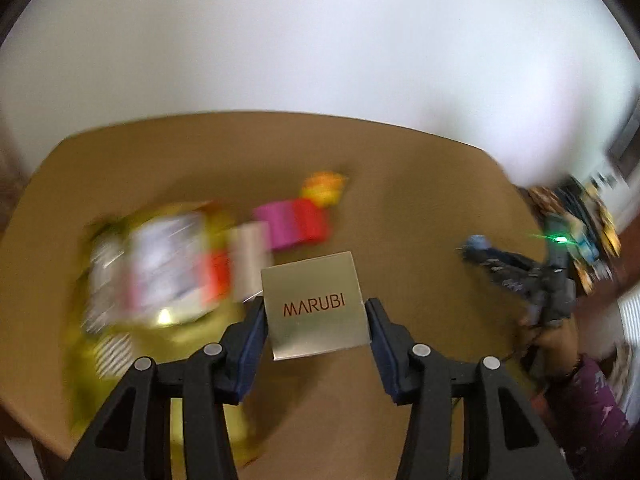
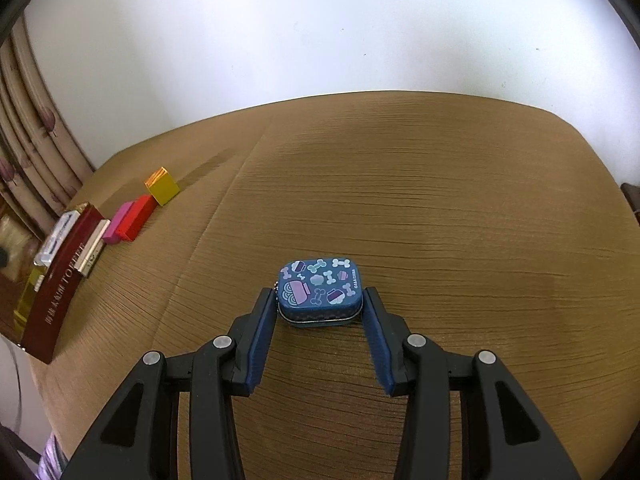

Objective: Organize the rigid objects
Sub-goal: 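Place the MARUBI cube in the tray and open the left gripper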

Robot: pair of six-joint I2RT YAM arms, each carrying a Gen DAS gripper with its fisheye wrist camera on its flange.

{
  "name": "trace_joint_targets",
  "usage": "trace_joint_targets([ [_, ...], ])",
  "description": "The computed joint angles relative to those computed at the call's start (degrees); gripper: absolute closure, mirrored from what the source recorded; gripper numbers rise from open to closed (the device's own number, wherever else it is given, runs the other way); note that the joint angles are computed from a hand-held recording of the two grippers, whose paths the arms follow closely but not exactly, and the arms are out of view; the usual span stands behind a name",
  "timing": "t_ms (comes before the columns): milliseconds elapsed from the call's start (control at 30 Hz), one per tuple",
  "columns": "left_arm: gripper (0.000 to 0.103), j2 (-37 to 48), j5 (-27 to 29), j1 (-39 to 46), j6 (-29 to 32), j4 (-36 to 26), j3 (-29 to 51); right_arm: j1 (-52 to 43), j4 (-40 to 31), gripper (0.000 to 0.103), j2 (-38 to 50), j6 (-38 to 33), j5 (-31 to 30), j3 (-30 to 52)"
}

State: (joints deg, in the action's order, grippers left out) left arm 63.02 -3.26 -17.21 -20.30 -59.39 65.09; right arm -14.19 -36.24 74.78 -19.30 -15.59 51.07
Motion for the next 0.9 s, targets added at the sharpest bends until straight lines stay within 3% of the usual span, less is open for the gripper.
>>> trace_joint_targets([
  [67, 0.053, -6.0, 1.5, 8.4, 2.9, -3.9, -3.4, 0.6, 0.4, 0.062, -0.1, 0.0, 1.1, -0.2],
  [133, 0.053, -8.9, 5.7, 19.4, 10.2, -6.5, -5.1, 1.4, 0.8, 0.062, -0.2, 0.1, 2.3, -0.5],
  [200, 0.053, -10.7, 7.8, 23.9, 14.0, -7.1, -7.6, 2.3, 1.2, 0.062, -0.4, 0.2, 3.6, -0.8],
  [500, 0.053, -5.0, 6.0, 20.7, 14.9, 2.0, -13.7, 4.2, 2.0, 0.062, -1.1, 0.0, 7.0, -1.7],
  [900, 0.052, -3.7, 10.7, 25.8, 19.9, 5.4, -16.6, 4.8, 2.1, 0.062, -1.5, -0.1, 8.2, -2.0],
])
